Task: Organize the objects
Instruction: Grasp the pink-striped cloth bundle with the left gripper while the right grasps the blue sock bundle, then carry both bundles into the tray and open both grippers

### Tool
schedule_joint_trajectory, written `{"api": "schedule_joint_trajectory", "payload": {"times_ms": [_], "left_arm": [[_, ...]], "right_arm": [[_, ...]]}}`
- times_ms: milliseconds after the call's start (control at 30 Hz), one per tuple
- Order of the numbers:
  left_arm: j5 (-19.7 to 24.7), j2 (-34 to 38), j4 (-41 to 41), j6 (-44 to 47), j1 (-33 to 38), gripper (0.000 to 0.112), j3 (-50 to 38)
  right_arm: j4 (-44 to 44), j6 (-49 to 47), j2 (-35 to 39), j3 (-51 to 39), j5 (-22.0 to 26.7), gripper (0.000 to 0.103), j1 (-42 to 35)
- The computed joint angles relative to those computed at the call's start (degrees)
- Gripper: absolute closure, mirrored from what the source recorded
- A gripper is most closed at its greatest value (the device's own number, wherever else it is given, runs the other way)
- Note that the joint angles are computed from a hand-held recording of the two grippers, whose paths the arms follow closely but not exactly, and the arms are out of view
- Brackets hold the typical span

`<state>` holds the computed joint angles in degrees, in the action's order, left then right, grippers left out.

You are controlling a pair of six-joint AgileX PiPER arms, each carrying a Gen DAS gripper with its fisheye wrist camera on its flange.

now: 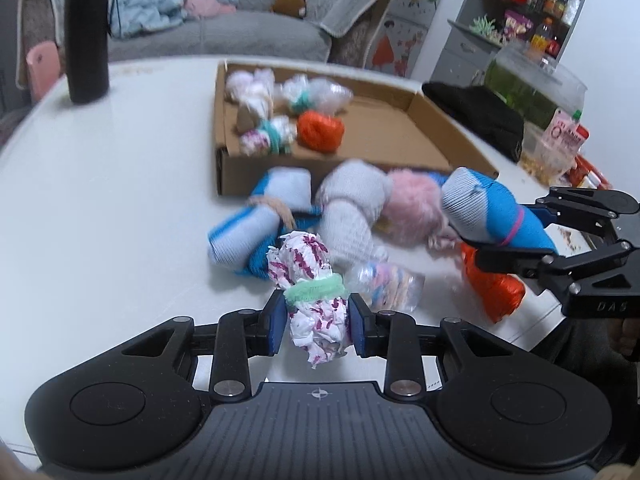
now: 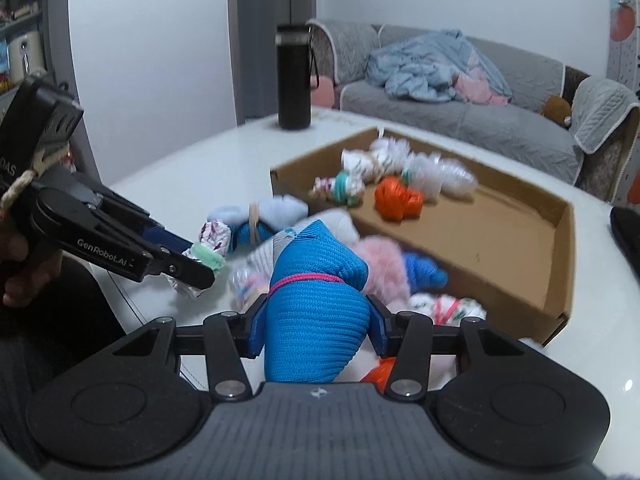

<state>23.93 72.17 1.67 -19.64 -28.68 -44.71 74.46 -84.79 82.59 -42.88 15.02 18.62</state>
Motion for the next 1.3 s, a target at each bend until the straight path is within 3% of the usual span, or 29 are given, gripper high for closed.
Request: {"api": "schedule_joint_trajectory", "payload": {"times_ms": [100, 367, 733, 800, 1133, 1300], "left_arm": [[2.39, -2.54, 6.20, -4.74, -1.07, 0.073, -1.81], [6.97, -2.82, 7.52, -1.10, 0.50, 0.073, -12.07], [11.80, 12.89, 1.32, 11.64, 2.95, 0.073, -35.43], [12.93, 15.65, 0.17, 13.53, 3.00, 0.073, -38.85], [12.24, 25.82, -2.25, 18.60, 3.94, 0.073, -42.85], [11.76, 29.33, 3.55, 16.21, 3.78, 0.073, -42.33]], "right_arm": [[-2.28, 2.15, -1.49, -1.05, 2.56, 0.058, -2.56], [-6.14, 5.10, -1.23, -7.43, 6.76, 0.058, -9.56], [-8.26, 3.86, 9.05, -23.75, 12.42, 0.058, -12.80], [-7.85, 3.91, 11.04, -26.35, 15.27, 0.058, -13.84], [-14.87, 10.17, 25.86, -40.71, 21.17, 0.058, -11.30], [-19.06, 14.88, 32.10, -47.28, 23.04, 0.058, -9.82]]}}
